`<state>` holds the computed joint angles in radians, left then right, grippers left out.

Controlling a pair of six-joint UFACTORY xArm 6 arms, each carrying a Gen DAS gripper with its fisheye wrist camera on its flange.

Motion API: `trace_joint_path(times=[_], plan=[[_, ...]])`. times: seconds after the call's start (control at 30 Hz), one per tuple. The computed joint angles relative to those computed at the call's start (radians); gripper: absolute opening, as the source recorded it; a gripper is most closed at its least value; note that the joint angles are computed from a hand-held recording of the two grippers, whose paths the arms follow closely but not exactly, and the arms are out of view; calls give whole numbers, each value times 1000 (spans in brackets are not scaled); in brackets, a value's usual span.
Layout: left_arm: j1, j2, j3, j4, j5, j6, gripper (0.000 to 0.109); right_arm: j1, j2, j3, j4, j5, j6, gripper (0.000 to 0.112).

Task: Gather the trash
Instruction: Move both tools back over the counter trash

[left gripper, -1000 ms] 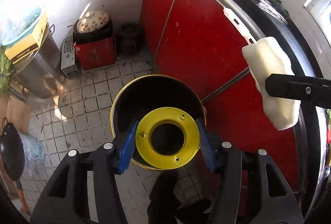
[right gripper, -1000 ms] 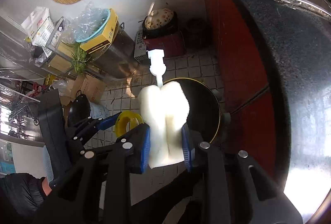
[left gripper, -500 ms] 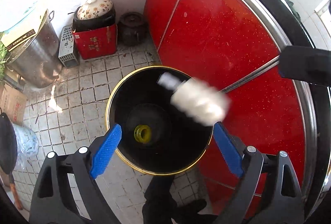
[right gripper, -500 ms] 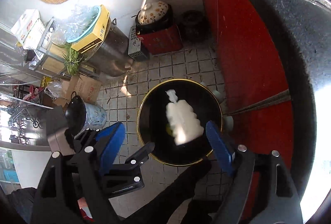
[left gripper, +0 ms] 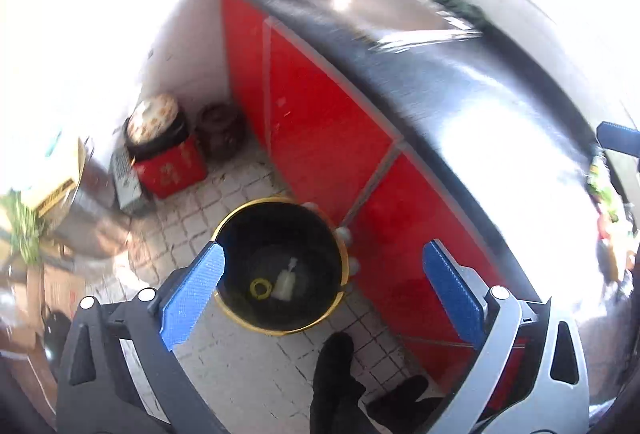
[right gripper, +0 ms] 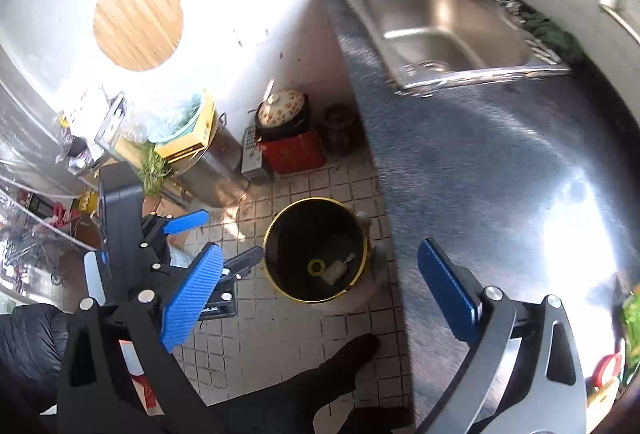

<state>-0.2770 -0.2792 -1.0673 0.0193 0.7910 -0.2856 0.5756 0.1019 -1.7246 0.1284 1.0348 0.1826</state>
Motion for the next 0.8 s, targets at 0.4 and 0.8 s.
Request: trace_joint_path(times=[0.4,0.8], plan=[[-399,463,-767,-224,143,386,97,-228,-721,504,-498,199,439,96],[-588,761,-1230,-273,351,560,97,-299,-1103,699,-618,485,620,96]])
